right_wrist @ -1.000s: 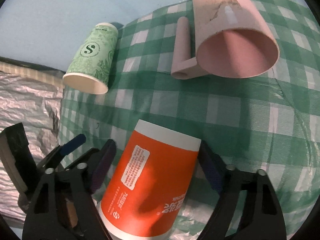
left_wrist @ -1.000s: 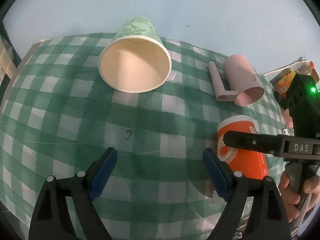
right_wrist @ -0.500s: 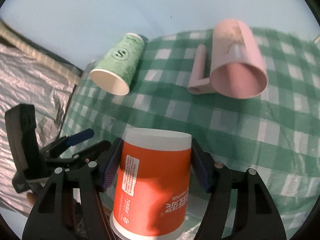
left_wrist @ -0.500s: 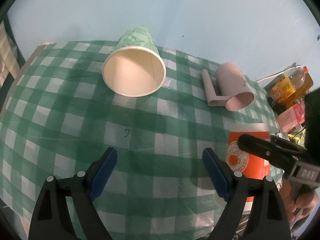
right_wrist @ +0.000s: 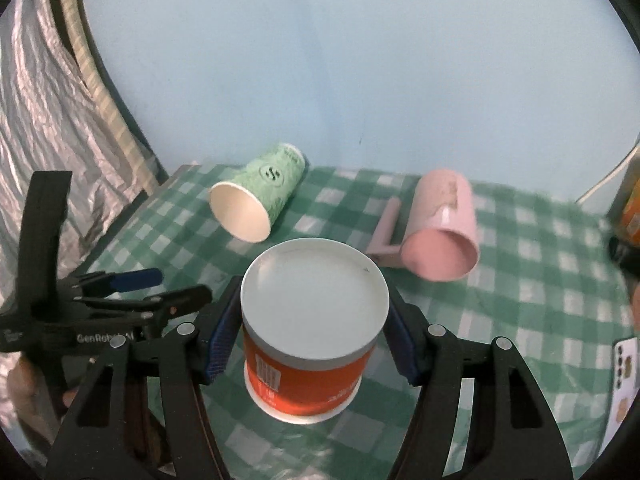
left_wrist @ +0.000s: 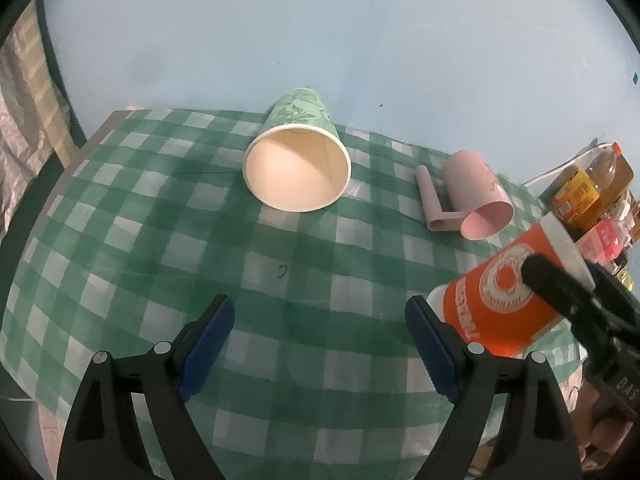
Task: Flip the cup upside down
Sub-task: 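Turn the orange cup rim-down with the right gripper, lowering toward the table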
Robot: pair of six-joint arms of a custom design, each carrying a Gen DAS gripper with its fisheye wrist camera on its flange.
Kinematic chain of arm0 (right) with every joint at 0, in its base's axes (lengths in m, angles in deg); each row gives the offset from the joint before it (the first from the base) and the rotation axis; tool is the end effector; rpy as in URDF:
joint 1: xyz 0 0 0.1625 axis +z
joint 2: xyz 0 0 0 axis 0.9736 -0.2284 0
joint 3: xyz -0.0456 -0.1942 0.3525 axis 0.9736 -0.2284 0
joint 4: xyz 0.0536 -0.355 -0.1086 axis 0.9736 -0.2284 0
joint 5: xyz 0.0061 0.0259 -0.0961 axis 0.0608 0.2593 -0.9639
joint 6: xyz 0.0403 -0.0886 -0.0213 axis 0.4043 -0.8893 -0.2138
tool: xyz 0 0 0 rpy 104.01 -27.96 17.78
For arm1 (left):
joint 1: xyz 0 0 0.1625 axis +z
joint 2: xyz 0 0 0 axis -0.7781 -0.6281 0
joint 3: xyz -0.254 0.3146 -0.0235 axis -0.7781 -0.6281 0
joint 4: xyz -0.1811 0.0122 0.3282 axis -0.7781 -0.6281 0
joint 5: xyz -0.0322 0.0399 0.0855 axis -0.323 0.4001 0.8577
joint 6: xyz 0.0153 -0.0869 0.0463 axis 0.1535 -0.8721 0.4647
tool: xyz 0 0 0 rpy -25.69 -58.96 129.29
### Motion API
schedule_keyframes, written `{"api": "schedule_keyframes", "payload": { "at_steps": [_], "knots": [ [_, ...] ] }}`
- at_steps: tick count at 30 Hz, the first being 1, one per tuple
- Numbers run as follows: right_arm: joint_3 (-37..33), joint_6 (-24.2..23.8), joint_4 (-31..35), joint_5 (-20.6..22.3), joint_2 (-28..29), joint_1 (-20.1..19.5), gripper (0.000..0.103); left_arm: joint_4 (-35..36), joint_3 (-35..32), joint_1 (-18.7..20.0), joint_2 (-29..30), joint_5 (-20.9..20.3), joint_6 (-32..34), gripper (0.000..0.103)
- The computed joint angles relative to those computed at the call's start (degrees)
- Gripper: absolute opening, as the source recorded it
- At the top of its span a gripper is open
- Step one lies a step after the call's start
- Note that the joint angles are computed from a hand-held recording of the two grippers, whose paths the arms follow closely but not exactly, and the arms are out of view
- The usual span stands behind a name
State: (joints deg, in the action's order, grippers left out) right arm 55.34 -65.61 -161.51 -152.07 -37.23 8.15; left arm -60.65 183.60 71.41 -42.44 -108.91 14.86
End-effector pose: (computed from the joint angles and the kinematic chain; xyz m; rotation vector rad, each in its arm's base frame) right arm 0.0853 -0.3769 0.3406 0.8612 -2.4843 0.7282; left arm -0.3898 -0.3626 -0.0161 0.0826 2.4345 -0.8355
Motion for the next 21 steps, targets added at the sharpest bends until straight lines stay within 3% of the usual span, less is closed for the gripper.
{"api": "schedule_keyframes", "payload": {
  "at_steps": [5, 21],
  "knots": [
    [2.06, -1.5, -6.92, -1.49, 0.74, 1.5, 0.066, 2.79, 0.94, -1.6, -0.63, 2.13, -3.62, 0.088],
    [2.34, -0.86, -9.54, -6.27, 2.14, 3.57, 0.066, 5.87, 2.61, -3.94, -0.1, 5.01, -8.03, 0.088]
  ]
}}
